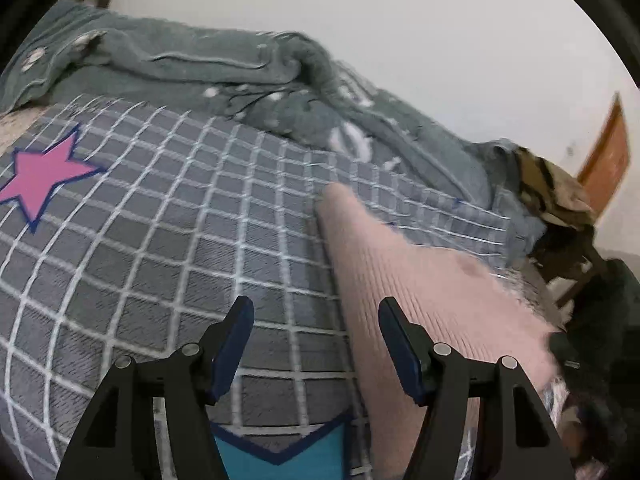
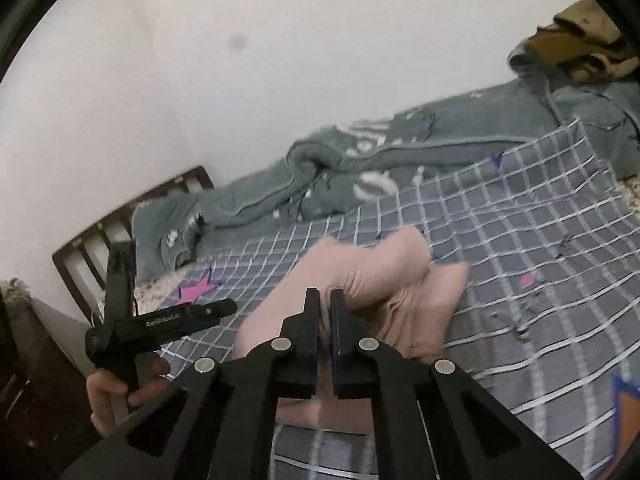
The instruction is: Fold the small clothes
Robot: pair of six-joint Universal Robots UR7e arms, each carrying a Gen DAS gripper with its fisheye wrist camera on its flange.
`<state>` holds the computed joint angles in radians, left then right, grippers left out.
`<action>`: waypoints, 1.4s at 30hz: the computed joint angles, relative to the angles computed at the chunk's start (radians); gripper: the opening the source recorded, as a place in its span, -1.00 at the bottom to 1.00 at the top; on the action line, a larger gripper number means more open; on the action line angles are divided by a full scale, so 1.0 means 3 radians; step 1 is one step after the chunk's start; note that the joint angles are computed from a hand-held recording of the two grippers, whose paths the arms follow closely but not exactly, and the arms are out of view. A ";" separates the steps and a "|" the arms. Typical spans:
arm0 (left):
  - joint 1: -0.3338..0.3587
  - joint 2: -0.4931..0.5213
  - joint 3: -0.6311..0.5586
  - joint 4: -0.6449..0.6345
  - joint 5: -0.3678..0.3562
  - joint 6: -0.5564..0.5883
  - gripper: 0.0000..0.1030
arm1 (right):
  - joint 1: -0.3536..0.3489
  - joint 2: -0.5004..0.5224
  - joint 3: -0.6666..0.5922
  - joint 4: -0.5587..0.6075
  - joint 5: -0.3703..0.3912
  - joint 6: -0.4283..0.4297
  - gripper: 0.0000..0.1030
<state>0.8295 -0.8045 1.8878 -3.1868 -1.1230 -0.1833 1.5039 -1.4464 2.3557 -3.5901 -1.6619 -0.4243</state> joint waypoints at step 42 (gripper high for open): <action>0.0151 0.0298 -0.0258 0.0250 -0.0840 0.0107 0.37 | 0.0270 0.0546 -0.0199 -0.0630 -0.0614 -0.0549 -0.10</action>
<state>0.8747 -0.7152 1.8105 -3.1119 -1.3751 -0.1512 1.5847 -1.2826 2.2962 -3.7791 -1.8461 -0.5890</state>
